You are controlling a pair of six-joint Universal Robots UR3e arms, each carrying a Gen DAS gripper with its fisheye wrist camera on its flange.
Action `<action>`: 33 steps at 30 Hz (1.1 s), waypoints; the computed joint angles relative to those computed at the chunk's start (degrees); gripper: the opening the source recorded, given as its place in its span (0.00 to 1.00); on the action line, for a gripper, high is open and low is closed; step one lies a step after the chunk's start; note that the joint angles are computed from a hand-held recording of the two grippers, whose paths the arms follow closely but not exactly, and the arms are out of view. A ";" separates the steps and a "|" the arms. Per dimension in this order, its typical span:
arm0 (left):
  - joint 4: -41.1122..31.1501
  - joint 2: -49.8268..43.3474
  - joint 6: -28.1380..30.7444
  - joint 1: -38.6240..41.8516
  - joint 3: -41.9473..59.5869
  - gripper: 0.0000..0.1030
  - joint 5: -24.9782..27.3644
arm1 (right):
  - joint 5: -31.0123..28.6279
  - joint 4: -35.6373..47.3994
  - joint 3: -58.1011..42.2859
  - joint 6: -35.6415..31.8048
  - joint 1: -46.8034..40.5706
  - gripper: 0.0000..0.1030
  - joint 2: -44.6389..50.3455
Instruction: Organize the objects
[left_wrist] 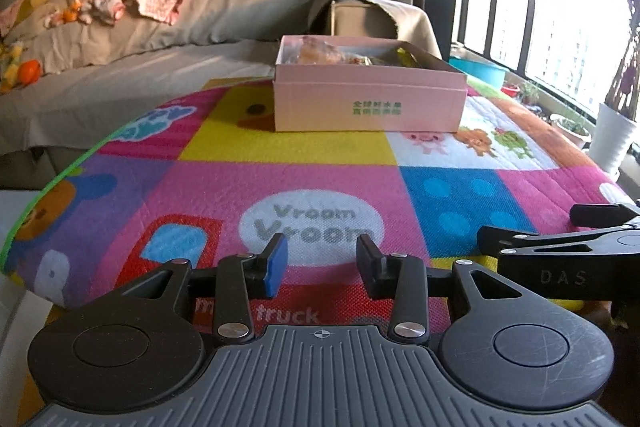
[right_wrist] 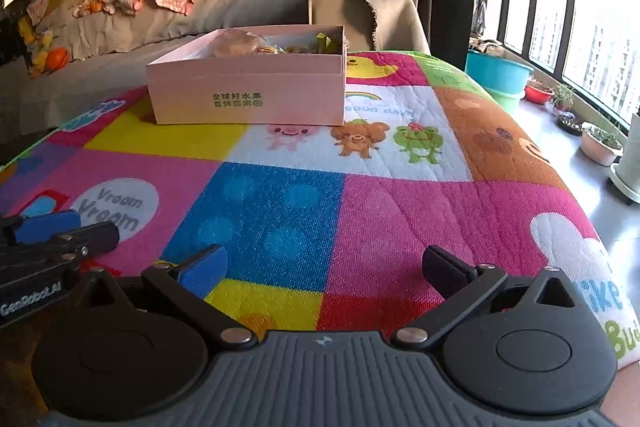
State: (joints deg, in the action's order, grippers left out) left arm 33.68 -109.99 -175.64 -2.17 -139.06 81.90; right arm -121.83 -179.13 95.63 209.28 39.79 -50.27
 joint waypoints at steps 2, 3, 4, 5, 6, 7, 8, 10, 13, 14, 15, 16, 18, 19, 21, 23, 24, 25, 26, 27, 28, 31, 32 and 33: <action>-0.13 0.09 0.22 -0.15 0.06 0.41 0.37 | 0.38 -0.38 0.05 -0.22 -0.28 1.00 0.07; -0.25 0.01 0.29 -0.53 0.31 0.41 0.99 | 0.48 -0.58 0.17 -0.23 -0.34 1.00 0.05; -0.22 -0.15 0.10 -0.96 0.52 0.41 1.71 | 0.42 -0.63 0.20 -0.22 -0.29 1.00 0.07; -0.27 -0.23 -0.17 -1.18 0.68 0.41 2.13 | 0.35 -0.65 0.20 -0.22 -0.23 1.00 0.10; -0.42 -0.33 -0.61 -1.37 0.95 0.41 2.39 | 0.36 -0.73 0.30 -0.24 -0.21 1.00 0.06; -0.39 -0.45 -1.00 -1.30 1.04 0.41 2.29 | 0.40 -0.78 0.34 -0.28 -0.22 1.00 0.03; -0.33 -0.46 -1.08 -1.11 0.98 0.41 2.01 | 0.40 -0.73 0.30 -0.34 -0.22 1.00 0.05; -0.08 -0.46 -1.35 -0.78 0.75 0.41 1.37 | 0.24 -0.38 -0.06 -0.40 -0.15 1.00 0.19; -0.09 -0.45 -1.32 -0.78 0.75 0.41 1.46 | 0.15 -0.32 -0.11 -0.33 -0.08 1.00 0.22; -0.06 -0.45 -1.30 -0.73 0.73 0.41 1.38 | 0.15 -0.32 -0.11 -0.33 -0.08 1.00 0.22; 0.01 -0.46 -1.40 -0.65 0.68 0.41 1.23 | 0.18 -0.35 -0.11 -0.34 -0.12 1.00 0.23; 0.22 -0.48 -1.77 -0.38 0.53 0.42 0.95 | 0.16 -0.35 -0.10 -0.32 -0.08 1.00 0.23; 0.38 -0.46 -2.46 -0.27 0.45 0.45 0.64 | 0.16 -0.35 -0.10 -0.32 -0.08 1.00 0.23; 0.23 -0.49 -2.35 -0.44 0.60 0.48 0.60 | 0.16 -0.35 -0.10 -0.32 -0.08 1.00 0.23; -0.25 -0.58 -2.10 -1.05 1.07 0.48 1.19 | 0.16 -0.37 -0.14 -0.35 -0.10 1.00 0.27; -0.54 -0.66 -2.04 -1.61 1.36 0.49 1.84 | 0.18 -0.39 -0.14 -0.33 -0.11 1.00 0.29; -0.68 -0.70 -1.86 -2.04 1.51 0.50 2.33 | 0.16 -0.39 -0.13 -0.33 -0.09 1.00 0.29; -0.80 -0.82 -1.76 -2.60 1.76 0.50 3.07 | 0.19 -0.40 -0.12 -0.33 -0.12 1.00 0.27; -0.87 -0.89 -1.69 -2.95 1.92 0.50 3.55 | 0.18 -0.34 -0.19 -0.34 -0.12 1.00 0.30; -0.92 -0.92 -1.70 -3.06 1.98 0.50 3.69 | 0.20 -0.33 -0.24 -0.38 -0.16 1.00 0.33; -0.95 -0.96 -1.84 -2.96 2.03 0.50 3.46 | 0.22 -0.39 -0.18 -0.35 -0.15 1.00 0.33; -1.07 -0.80 -2.09 -3.00 1.98 0.50 3.37 | 0.16 -0.33 -0.23 -0.35 -0.11 1.00 0.36; -1.13 -0.78 -2.11 -3.10 2.02 0.50 3.48 | 0.16 -0.33 -0.20 -0.37 -0.14 1.00 0.32; -1.11 -0.81 -1.98 -3.03 2.04 0.50 3.48 | 0.21 -0.37 -0.16 -0.41 -0.20 1.00 0.29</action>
